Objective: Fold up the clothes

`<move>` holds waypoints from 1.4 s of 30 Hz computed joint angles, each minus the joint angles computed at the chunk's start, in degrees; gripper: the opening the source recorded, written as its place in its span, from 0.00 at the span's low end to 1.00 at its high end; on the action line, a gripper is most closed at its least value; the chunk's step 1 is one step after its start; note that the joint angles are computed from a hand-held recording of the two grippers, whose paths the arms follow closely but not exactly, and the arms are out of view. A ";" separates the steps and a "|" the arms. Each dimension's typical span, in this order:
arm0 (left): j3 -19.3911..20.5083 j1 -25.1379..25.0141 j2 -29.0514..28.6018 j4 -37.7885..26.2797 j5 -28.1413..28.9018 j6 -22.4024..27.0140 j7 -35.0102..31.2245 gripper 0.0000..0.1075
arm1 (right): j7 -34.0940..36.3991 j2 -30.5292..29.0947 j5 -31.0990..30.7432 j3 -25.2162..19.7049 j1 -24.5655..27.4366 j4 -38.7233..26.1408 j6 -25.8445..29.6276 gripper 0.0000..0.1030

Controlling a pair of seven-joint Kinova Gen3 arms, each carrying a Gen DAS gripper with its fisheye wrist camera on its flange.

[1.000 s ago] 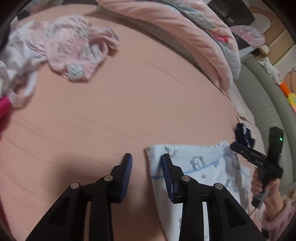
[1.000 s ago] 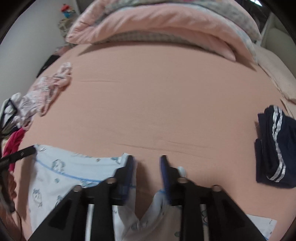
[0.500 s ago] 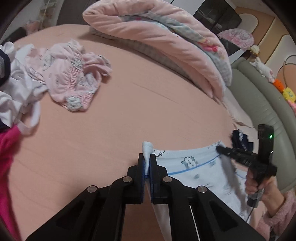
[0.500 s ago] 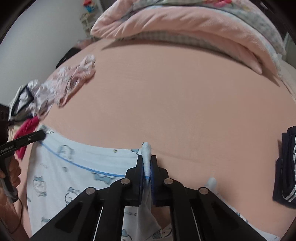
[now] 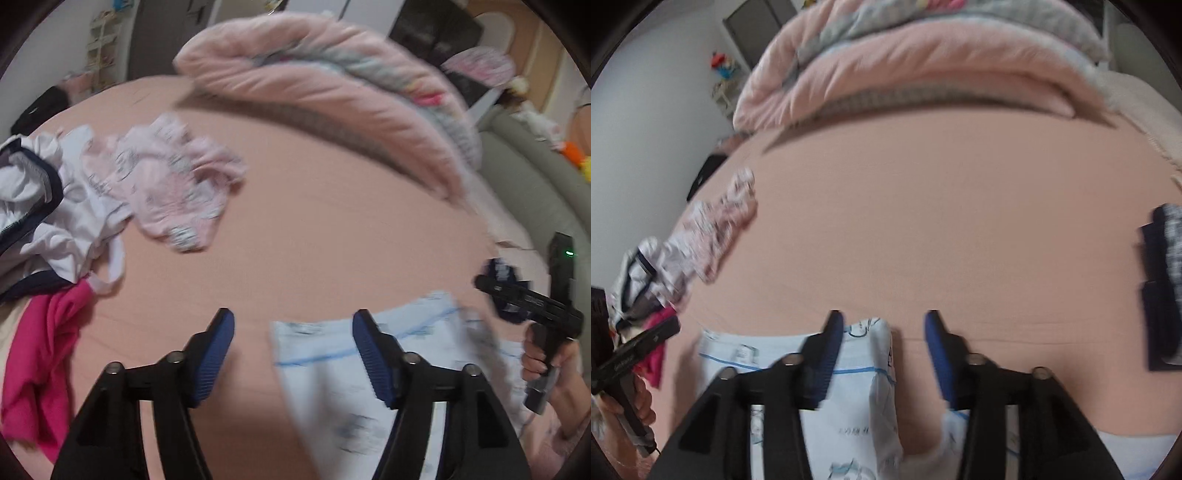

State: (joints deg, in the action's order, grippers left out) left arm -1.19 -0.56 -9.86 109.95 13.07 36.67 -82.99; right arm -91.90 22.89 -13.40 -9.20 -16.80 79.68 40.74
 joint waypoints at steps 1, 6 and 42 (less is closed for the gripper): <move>0.91 0.32 -0.81 0.27 0.51 0.66 -0.70 0.60 | -1.36 -2.03 1.51 0.81 -0.45 0.83 0.47 0.47; 13.51 3.18 2.47 -3.83 -8.21 9.33 7.30 0.60 | -12.43 -12.05 12.33 8.16 -8.19 7.55 5.83 0.47; 19.11 19.20 -9.91 11.83 -5.72 11.40 43.12 0.33 | -24.98 -49.50 6.61 -1.07 -3.91 47.21 11.31 0.48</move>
